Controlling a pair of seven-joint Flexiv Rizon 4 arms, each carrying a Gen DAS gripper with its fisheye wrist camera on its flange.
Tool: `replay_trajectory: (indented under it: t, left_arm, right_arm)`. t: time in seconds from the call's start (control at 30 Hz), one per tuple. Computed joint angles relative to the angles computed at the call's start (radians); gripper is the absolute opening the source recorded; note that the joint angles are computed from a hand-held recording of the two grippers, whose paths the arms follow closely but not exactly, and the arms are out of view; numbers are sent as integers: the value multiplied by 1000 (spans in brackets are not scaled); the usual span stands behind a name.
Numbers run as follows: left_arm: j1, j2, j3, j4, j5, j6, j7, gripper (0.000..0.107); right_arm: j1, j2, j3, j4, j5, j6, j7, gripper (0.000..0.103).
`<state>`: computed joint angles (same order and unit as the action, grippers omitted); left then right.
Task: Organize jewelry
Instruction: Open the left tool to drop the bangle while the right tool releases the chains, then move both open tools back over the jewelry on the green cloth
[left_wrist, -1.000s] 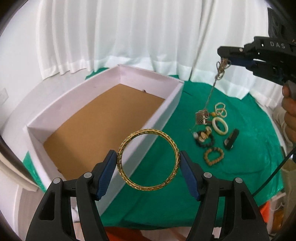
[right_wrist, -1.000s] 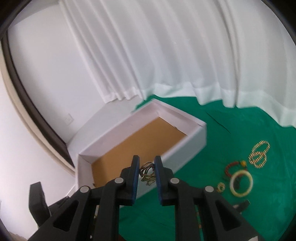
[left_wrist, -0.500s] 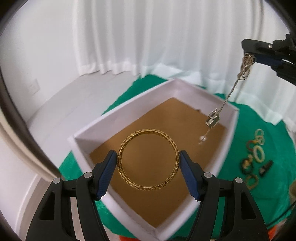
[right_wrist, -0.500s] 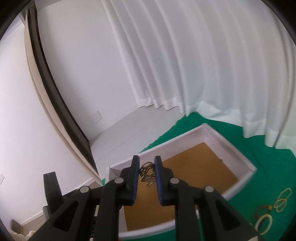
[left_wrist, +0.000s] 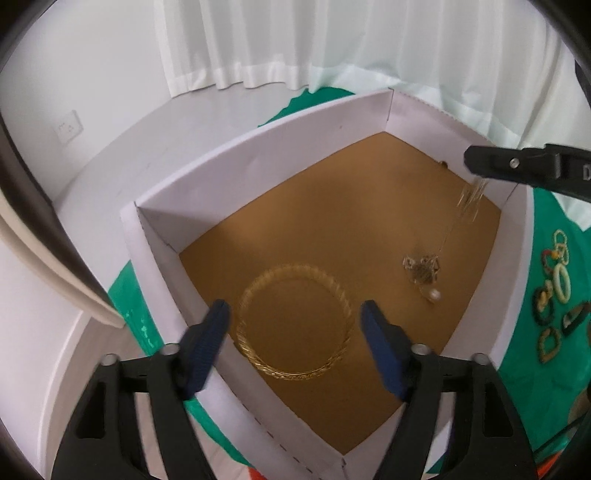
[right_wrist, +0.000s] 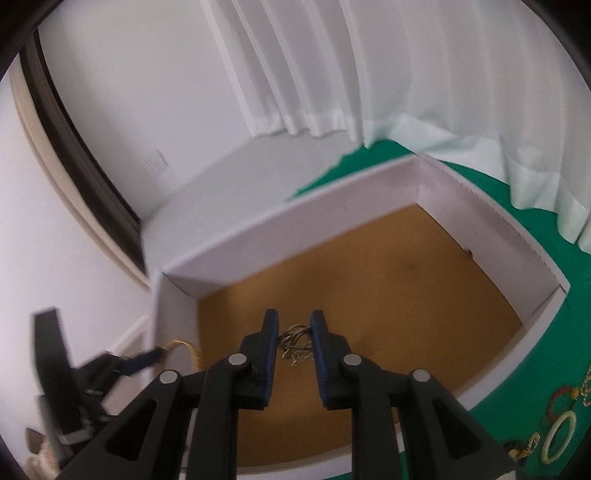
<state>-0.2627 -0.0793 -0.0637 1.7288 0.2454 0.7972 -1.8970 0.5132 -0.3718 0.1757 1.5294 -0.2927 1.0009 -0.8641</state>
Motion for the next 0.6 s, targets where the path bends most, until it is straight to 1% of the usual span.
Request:
replay_trajectory:
  t: [0.03, 0.07, 0.1, 0.13, 0.17, 0.23, 0.33, 0.4, 0.43, 0.53, 0.6]
  left_arm:
    - [-2, 2, -1, -1, 8, 0, -1, 90]
    - [-5, 5, -2, -1, 24, 3, -2, 93]
    - [-5, 0, -3, -5, 37, 9, -1, 94]
    - [-10, 2, -4, -10, 58, 7, -5, 96]
    - [-15, 4, -6, -14, 82, 9, -14, 97]
    - [-20, 6, -8, -16, 109, 35, -19, 97]
    - [-21, 10, -9, -9, 106, 93, -8, 97]
    - [-25, 13, -10, -5, 129, 129, -14, 97]
    - [-30, 11, -11, -9, 164, 138, -29, 97]
    - [-46, -5, -12, -27, 259, 128, -76, 97]
    - [-45, -17, -12, -22, 227, 120, -53, 97]
  right_arm:
    - [2, 0, -2, 0, -2, -4, 5, 28]
    - [5, -3, -5, -1, -5, -6, 13, 46]
    - [9, 2, -11, 9, -16, 1, 27, 56]
    - [15, 12, -21, 24, -37, 10, 46, 69]
    - [22, 26, -31, 43, -64, 13, 68, 72]
    - [26, 47, -39, 71, -105, 4, 95, 72]
    - [31, 89, -56, 132, -197, -3, 169, 82]
    - [26, 123, -58, 184, -255, -2, 219, 83]
    - [18, 143, -52, 212, -271, -2, 236, 83]
    - [-13, 214, -29, 315, -308, 1, 297, 84]
    - [-36, 263, -9, 389, -320, -4, 334, 84]
